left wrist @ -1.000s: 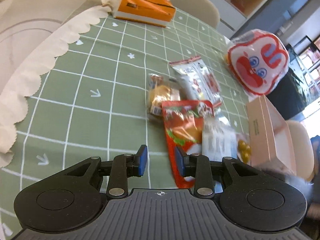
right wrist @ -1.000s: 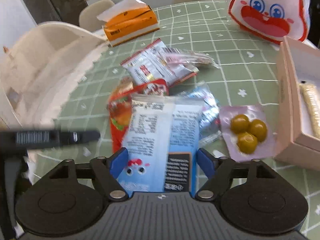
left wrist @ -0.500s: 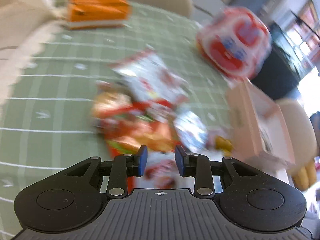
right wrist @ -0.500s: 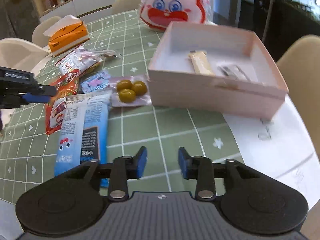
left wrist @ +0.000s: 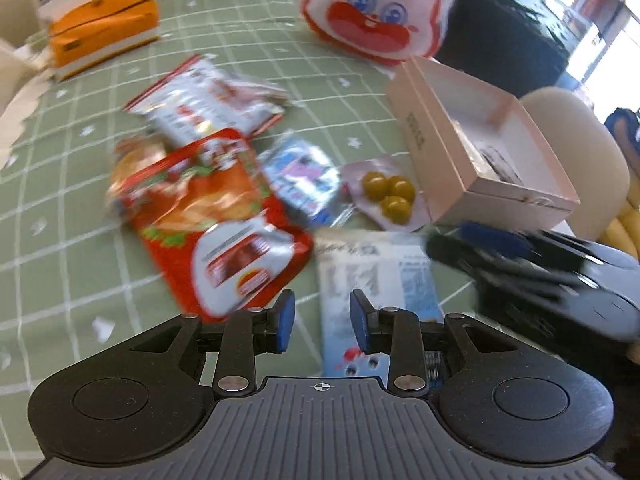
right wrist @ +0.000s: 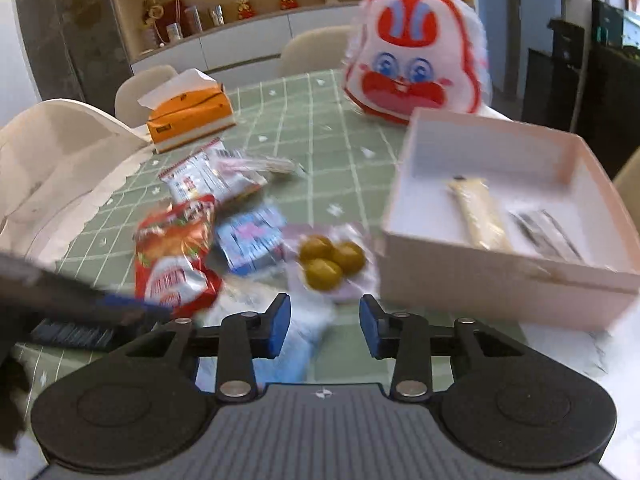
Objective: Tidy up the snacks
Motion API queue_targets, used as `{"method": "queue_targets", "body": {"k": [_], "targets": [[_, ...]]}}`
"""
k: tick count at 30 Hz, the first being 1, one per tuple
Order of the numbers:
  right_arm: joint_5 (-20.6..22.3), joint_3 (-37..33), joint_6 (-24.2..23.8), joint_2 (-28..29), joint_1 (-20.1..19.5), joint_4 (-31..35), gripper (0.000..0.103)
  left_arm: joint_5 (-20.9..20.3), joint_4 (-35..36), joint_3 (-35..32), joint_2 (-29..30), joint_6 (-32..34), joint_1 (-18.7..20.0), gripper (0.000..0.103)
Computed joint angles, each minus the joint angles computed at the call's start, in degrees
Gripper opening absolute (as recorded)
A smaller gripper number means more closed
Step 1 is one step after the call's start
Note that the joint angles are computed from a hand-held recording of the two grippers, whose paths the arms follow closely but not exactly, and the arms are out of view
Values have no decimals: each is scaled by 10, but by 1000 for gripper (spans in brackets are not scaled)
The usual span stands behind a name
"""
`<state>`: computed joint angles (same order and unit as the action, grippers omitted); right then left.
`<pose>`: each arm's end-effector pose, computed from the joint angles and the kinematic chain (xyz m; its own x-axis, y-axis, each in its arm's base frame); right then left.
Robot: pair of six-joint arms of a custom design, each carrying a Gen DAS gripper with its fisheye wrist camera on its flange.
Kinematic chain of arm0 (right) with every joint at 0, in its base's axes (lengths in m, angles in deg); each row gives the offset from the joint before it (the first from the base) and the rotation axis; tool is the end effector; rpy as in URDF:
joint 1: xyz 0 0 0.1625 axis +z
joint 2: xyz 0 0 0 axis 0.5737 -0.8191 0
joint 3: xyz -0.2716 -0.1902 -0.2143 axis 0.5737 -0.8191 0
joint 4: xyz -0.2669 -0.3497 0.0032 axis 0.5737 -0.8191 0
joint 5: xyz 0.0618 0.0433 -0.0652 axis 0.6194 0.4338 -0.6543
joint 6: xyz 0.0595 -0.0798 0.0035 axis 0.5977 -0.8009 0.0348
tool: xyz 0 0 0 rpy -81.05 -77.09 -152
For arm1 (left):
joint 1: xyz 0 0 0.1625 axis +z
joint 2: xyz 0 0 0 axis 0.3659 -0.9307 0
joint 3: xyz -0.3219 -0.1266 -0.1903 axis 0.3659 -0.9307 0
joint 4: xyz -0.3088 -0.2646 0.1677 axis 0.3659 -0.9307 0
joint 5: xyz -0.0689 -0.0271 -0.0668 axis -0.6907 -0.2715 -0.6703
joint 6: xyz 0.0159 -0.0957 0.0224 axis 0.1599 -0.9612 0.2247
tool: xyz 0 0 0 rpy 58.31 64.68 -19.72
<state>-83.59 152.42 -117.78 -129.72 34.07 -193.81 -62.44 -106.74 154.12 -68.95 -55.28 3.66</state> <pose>-0.0401 -0.4966 0.3641 -0.6847 -0.5716 0.4521 -0.7176 0.6371 -0.2812 -0.4296 -0.4267 -0.0524 -0.8425 -0.2174 -0.4929 0.1213 0.8148 -0.5668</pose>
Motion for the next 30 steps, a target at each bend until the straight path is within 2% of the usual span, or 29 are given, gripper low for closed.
{"method": "queue_targets", "body": {"k": [4,6,7,9,10,14,18,20,23,25,27,29,30], "targets": [[-28,26,82,48,24,-118,37,-11,-23,31,-19,-35,-18,34],[-46,29,110,71,33,-155,37,-19,-38,43,-23,-42,-23,34],[-57,27,117,82,37,-165,37,-22,-42,48,-26,-46,-25,34],[-67,31,101,85,44,-178,36,-27,-50,62,-34,-50,-28,34],[-73,31,91,80,45,-167,27,-30,-57,70,-39,-52,-29,34],[-79,33,79,35,32,-82,27,-34,-90,88,-43,-42,-32,34],[-69,64,32,-41,-6,-38,27,-42,-141,89,-31,4,-38,34],[-66,75,11,-63,-23,-48,27,-48,-151,80,-20,25,-42,34],[-62,87,-18,-80,-50,-101,27,-55,-144,62,-4,56,-48,34],[-56,74,-16,-89,-67,-86,28,-62,-126,48,6,75,-52,34],[-43,60,-10,-105,-82,-44,32,-67,-90,32,13,81,-57,34],[-16,51,-27,-132,-102,16,44,-69,-67,22,19,81,-59,34],[-5,48,-40,-144,-109,46,46,-69,-66,21,20,82,-59,34]]}}
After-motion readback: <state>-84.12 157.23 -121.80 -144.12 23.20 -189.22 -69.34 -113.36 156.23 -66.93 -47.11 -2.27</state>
